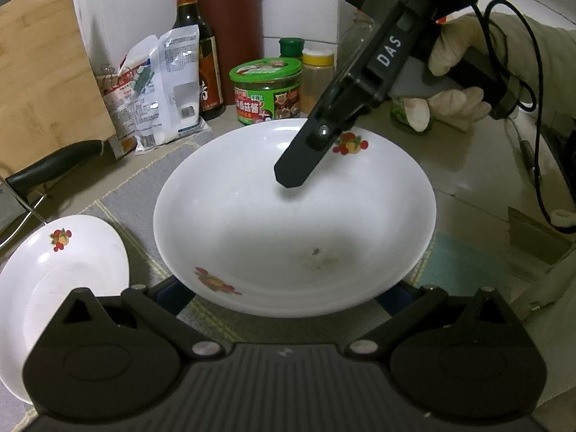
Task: Organize plates and bowls
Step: 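Carry the fruit-decal plate in the right tool over another white plate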
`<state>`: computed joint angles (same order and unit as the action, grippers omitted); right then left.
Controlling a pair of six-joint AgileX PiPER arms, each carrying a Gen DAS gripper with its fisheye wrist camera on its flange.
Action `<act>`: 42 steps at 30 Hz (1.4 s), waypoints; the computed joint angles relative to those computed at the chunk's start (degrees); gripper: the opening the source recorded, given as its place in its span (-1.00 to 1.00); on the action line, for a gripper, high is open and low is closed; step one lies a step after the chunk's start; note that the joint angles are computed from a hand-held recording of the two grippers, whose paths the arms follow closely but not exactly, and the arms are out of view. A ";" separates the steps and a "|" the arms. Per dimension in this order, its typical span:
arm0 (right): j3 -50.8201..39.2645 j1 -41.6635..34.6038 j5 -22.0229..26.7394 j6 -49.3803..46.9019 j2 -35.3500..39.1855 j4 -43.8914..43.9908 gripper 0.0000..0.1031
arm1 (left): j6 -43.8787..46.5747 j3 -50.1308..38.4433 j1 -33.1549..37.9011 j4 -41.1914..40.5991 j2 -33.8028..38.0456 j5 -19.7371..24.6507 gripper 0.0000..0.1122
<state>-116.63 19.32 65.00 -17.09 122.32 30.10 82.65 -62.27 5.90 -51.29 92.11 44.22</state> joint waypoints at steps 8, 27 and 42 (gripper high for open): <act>-0.56 -0.27 -0.15 0.44 0.77 -0.70 0.94 | 0.44 -0.71 -0.69 -0.01 1.18 -0.45 0.83; -2.17 0.80 -1.04 0.87 3.27 -1.52 0.94 | -7.91 -2.96 -2.66 8.18 1.35 -1.74 0.83; -4.08 2.69 -0.61 4.65 4.13 -6.12 0.98 | -10.48 -4.96 -2.68 10.63 2.39 -0.08 0.83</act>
<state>-120.71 22.01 64.39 -12.44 126.45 23.98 72.17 -67.22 3.23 -40.67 94.49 44.15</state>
